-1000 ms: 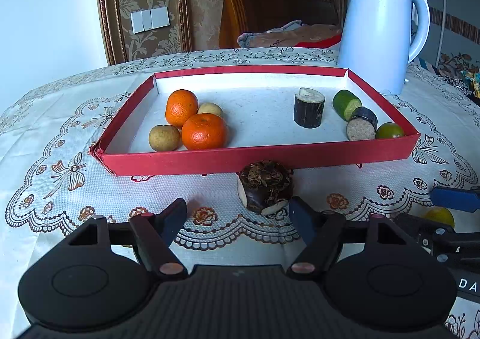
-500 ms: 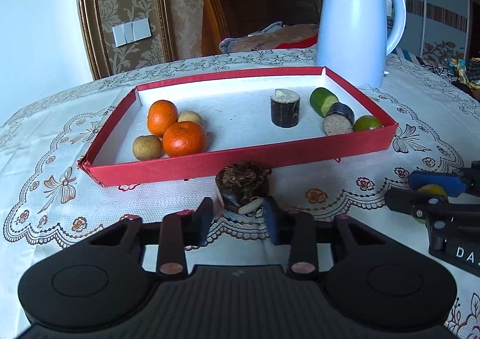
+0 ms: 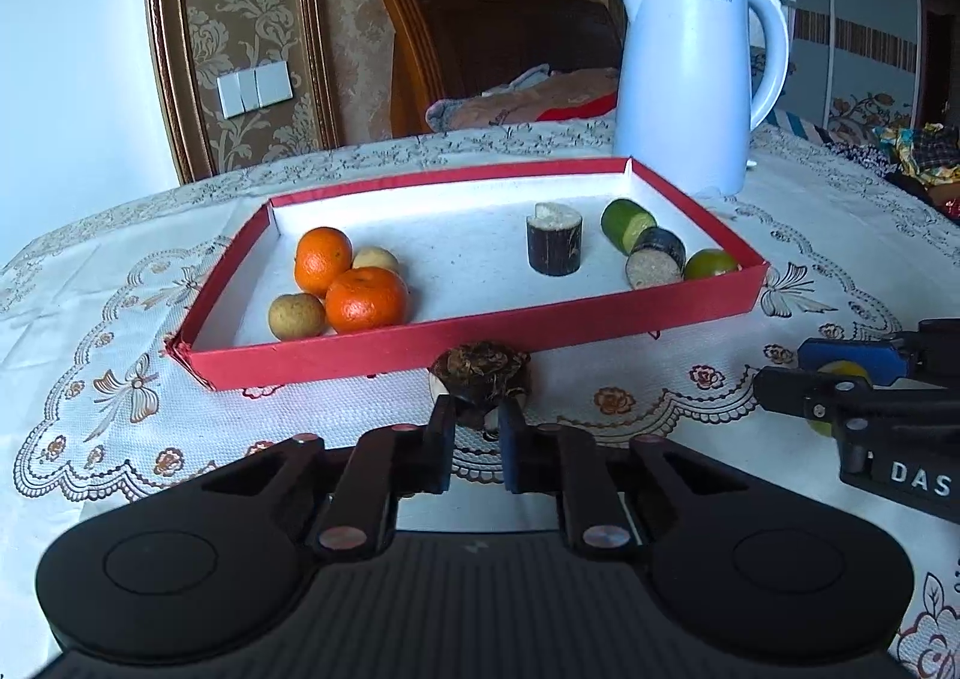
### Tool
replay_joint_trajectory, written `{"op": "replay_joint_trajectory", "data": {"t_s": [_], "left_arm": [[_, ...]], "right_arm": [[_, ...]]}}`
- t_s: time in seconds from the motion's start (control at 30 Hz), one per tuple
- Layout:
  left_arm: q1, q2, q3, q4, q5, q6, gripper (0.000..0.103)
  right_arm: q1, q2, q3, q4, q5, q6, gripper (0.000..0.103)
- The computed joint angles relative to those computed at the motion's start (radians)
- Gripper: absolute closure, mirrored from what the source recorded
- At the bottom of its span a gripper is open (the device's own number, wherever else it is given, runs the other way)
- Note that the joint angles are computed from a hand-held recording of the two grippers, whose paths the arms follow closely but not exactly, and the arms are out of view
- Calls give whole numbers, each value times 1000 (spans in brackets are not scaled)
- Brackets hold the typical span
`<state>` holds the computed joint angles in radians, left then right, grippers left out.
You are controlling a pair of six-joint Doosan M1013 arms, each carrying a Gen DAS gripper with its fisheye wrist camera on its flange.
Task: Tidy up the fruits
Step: 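Carry the eggplant slice and green tomato over the red tray with both tools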
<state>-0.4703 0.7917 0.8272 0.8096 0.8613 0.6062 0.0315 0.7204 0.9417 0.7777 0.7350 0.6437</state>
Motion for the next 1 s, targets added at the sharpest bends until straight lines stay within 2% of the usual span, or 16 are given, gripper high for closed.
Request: {"op": "replay_joint_trajectory", "data": {"t_s": [0.1, 0.17, 0.2, 0.3, 0.43, 0.5, 0.6, 0.63, 0.7, 0.73, 0.77, 0.8, 0.93, 1.0], "left_arm": [[-4, -21, 42, 48, -40, -37, 89], [-2, -15, 26, -10, -35, 32, 89], [-3, -13, 24, -2, -32, 32, 89], [-8, -22, 48, 81, -52, -67, 89], [4, -8, 16, -1, -35, -41, 89], [4, 7, -9, -9, -6, -26, 85], [5, 11, -13, -2, -11, -31, 81], [5, 16, -22, -8, -5, -23, 75], [9, 22, -34, -34, -4, -4, 71], [11, 28, -45, -49, 1, 5, 66], [12, 35, -57, -58, 8, 10, 56], [13, 41, -68, -59, 16, 9, 52], [14, 46, -73, -40, 23, -21, 51], [17, 45, -72, -51, 20, -19, 58]], "right_arm": [[0, 1, -1, -2, 1, 7, 73], [0, 4, -8, -13, 9, 19, 73], [0, 4, -8, -11, 9, 21, 73], [-3, 10, -19, -12, 25, 34, 73], [-3, 14, -26, -17, 36, 43, 73], [-3, 14, -26, -13, 36, 38, 73], [-3, 16, -29, -17, 42, 40, 73], [-3, 16, -30, -18, 44, 41, 73], [-3, 17, -32, -21, 46, 44, 73], [-3, 17, -32, -21, 46, 44, 73], [-2, 18, -33, -23, 47, 46, 73], [-2, 18, -33, -25, 47, 45, 73], [-1, 18, -32, -25, 46, 43, 73], [-1, 18, -32, -26, 46, 43, 73]]}}
